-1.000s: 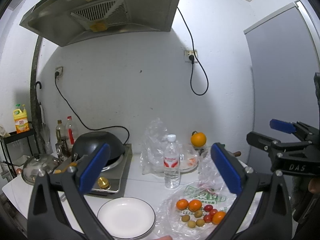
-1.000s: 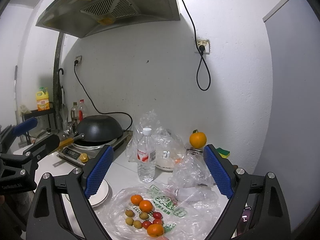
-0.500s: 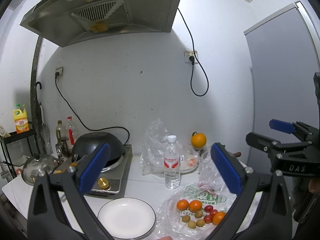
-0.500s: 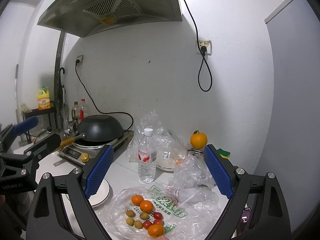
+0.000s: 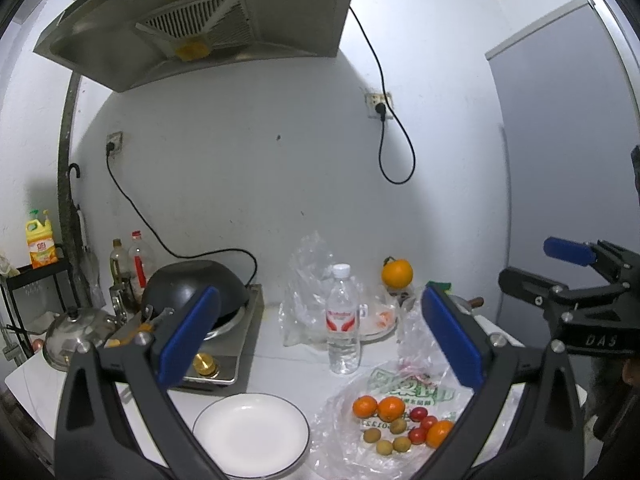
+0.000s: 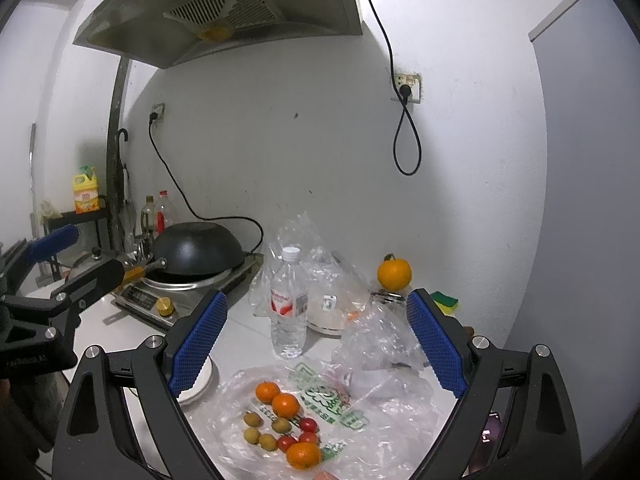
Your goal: Organize fruits
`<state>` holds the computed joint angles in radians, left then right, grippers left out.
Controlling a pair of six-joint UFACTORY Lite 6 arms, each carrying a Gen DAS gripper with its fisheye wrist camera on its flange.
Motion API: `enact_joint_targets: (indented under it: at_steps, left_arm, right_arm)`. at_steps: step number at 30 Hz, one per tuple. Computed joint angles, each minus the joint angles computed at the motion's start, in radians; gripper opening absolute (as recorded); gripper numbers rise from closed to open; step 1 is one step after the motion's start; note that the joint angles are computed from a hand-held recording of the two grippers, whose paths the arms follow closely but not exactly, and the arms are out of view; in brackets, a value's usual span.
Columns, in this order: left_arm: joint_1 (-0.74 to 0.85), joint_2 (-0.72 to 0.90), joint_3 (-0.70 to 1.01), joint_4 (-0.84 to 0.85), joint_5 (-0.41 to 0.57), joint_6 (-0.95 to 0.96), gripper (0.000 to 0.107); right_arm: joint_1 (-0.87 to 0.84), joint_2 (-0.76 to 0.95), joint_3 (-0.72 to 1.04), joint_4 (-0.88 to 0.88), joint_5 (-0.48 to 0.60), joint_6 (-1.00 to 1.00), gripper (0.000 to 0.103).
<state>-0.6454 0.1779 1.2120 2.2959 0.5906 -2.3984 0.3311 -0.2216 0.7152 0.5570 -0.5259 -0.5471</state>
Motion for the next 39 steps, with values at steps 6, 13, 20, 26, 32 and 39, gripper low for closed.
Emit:
enact_joint_targets:
  at_steps: [6, 13, 20, 26, 32, 39]
  left_arm:
    - [0.006, 0.118, 0.058, 0.028, -0.002, 0.004, 0.102]
    - [0.023, 0.278, 0.172, -0.021, -0.062, 0.084, 0.101]
    - [0.019, 0.388, 0.255, -0.171, -0.155, 0.222, 0.101]
    - [0.018, 0.479, 0.333, -0.288, -0.223, 0.328, 0.094]
    - [0.008, 0.570, 0.418, -0.481, -0.276, 0.524, 0.088]
    - [0.010, 0.694, 0.559, -0.829, -0.300, 0.915, 0.065]
  right_arm:
    - [-0.137, 0.136, 0.023, -0.197, 0.033, 0.166, 0.093]
    - [-0.236, 0.348, 0.073, -0.411, 0.045, 0.336, 0.092]
    - [-0.280, 0.496, 0.118, -0.608, 0.062, 0.503, 0.088]
    - [-0.300, 0.594, 0.172, -0.773, 0.068, 0.659, 0.083]
    - [-0.305, 0.685, 0.231, -0.945, 0.085, 0.816, 0.078]
    - [-0.320, 0.769, 0.288, -1.069, 0.083, 0.929, 0.070]
